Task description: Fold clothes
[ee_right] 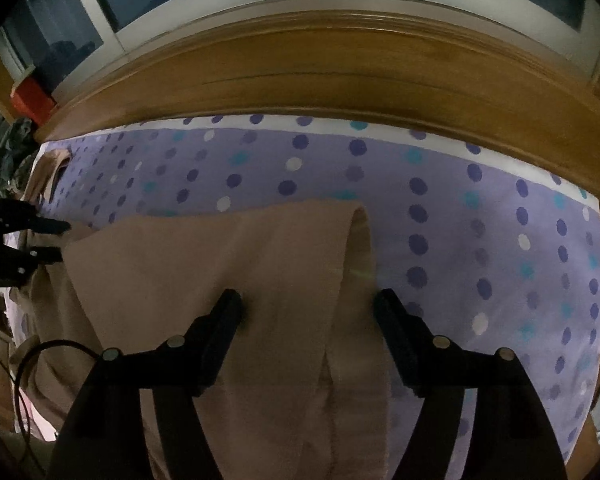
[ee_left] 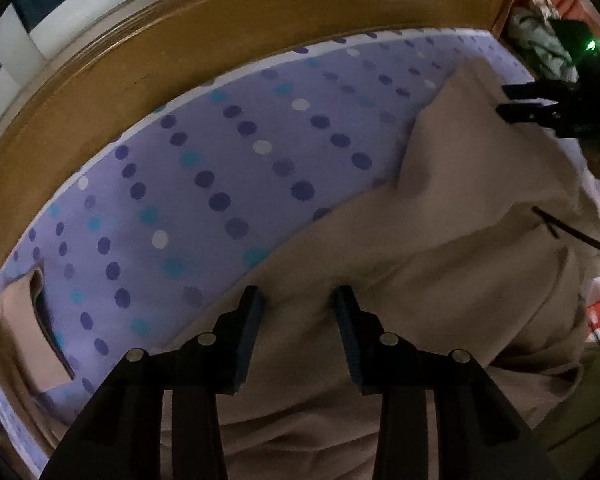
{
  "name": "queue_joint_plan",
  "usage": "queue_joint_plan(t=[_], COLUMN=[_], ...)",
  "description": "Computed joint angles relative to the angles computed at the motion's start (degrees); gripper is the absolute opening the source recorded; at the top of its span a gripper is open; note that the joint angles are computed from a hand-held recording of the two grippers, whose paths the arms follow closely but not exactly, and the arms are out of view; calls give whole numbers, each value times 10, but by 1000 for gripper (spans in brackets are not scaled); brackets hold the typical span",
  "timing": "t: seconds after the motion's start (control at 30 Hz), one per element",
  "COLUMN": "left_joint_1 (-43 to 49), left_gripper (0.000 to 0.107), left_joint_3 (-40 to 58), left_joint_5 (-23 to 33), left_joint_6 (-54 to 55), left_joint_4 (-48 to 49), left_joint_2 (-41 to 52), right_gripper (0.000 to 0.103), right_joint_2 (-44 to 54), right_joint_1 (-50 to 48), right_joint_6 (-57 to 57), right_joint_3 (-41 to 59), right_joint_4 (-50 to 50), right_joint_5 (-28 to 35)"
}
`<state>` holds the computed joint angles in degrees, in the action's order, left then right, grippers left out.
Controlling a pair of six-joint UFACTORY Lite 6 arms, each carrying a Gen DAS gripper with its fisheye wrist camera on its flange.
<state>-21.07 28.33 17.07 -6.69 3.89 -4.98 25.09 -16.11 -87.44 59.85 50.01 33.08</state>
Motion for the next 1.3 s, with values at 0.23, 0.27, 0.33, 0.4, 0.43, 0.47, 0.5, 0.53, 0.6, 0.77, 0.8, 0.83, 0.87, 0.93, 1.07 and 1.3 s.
queue_joint_plan(t=[0.23, 0.27, 0.33, 0.4, 0.43, 0.47, 0.5, 0.53, 0.6, 0.77, 0.8, 0.83, 0.87, 0.93, 1.07, 1.3], left_joint_1=[-25, -28, -35, -40, -39, -35, -31, -34, -54, -85, -88, -91, -90, -84, -72, -100], left_gripper=[15, 7, 5, 5, 5, 5, 5, 5, 5, 6, 6, 6, 6, 8, 9, 25], left_joint_3=[-42, -44, -39, -14, 10, 40, 71, 111, 203, 402, 422, 443, 445, 423, 367, 115], left_joint_5=[-41, -39, -34, -24, -28, -38, -47, -56, -67, -59, -56, -52, -52, -54, -55, 7], left_joint_6=[-151, -170, -217, -274, -277, -256, -236, -240, -317, -392, -401, -408, -402, -373, -323, -536], left_joint_4=[85, 94, 124, 173, 175, 155, 135, 139, 213, 266, 267, 266, 252, 207, 128, 268], left_joint_2=[-46, -59, -82, -93, -83, -64, -45, -10, 80, 296, 321, 345, 349, 329, 271, -39], right_gripper=[25, 20, 14, 12, 12, 12, 12, 12, 12, 12, 12, 12, 12, 12, 16, 30], right_joint_2=[-69, -84, -134, -175, -194, -204, -206, -204, -178, -37, -4, 36, 69, 117, 189, 206], right_joint_1=[16, 13, 0, -41, -66, -89, -111, -132, -149, -133, -126, -119, -116, -106, -99, -163], right_joint_6=[-146, -169, -220, -204, -187, -173, -160, -147, -125, -60, -44, -16, -2, -9, -27, 69], right_joint_3=[-104, -119, -158, -164, -160, -149, -130, -107, -49, 108, 138, 174, 201, 227, 267, 353], right_joint_4=[139, 165, 222, 232, 235, 235, 231, 227, 217, 160, 144, 112, 91, 76, 82, 26], right_joint_5=[-35, -36, -32, 6, 27, 44, 55, 65, 49, -37, -52, -59, -64, -84, -98, 60])
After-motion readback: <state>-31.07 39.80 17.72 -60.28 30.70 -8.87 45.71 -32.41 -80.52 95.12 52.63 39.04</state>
